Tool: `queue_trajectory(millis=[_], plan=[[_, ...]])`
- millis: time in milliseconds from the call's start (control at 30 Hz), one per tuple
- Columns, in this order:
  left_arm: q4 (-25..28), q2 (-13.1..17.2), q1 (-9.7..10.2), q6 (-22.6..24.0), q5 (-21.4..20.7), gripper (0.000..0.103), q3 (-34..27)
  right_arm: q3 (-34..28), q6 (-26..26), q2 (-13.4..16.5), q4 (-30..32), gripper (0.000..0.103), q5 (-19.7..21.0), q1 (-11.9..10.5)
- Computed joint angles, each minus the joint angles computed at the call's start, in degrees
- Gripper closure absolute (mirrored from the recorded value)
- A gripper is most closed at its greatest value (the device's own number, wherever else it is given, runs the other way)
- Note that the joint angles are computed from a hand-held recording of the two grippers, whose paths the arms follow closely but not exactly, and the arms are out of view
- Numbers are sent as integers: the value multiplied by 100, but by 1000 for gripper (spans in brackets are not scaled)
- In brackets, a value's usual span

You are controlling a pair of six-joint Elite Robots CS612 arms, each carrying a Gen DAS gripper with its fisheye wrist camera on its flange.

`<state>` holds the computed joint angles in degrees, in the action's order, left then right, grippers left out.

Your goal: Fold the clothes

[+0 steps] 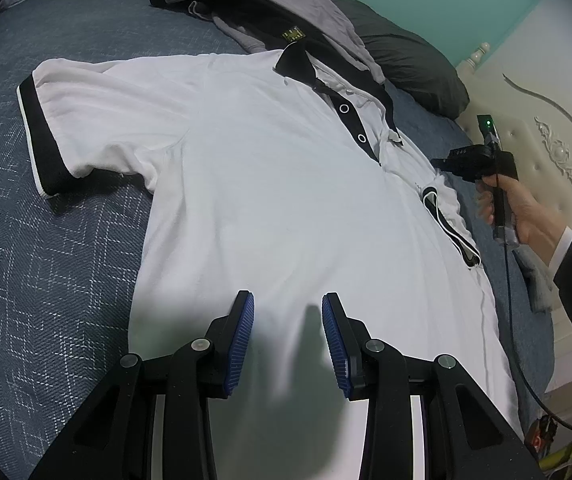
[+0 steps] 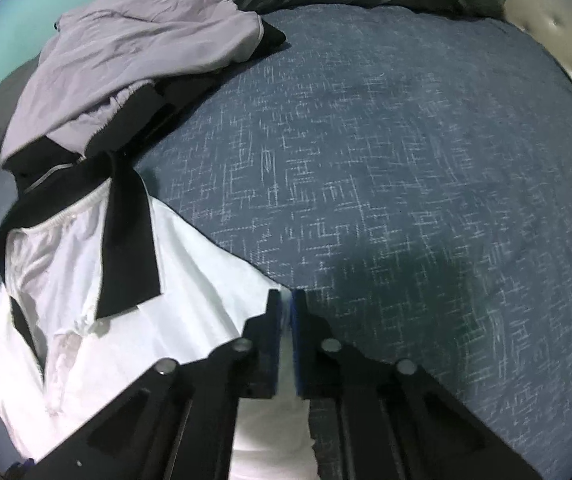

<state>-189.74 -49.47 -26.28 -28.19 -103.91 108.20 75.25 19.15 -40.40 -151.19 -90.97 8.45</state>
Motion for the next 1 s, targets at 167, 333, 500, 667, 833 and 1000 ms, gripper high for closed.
queue_trajectory(millis=[167,333,500,667,833,1000], plan=[[-13,-4,4,2,-9,64,12,70,24,-17,-278,102,-285,29],[-34,-13,2,5,-3,64,43,-10,108,15,-262,102,-609,53],[-79,-33,10,0,-18,64,99,-165,293,115,-99,102,-647,40],[-88,-45,19,-13,-36,64,115,-108,530,130,-271,101,-15,-76],[-85,-72,28,-37,-33,64,120,386,719,-91,-1255,94,122,-145],[-104,-141,5,24,93,64,146,1247,862,-511,-2325,80,285,-170]])
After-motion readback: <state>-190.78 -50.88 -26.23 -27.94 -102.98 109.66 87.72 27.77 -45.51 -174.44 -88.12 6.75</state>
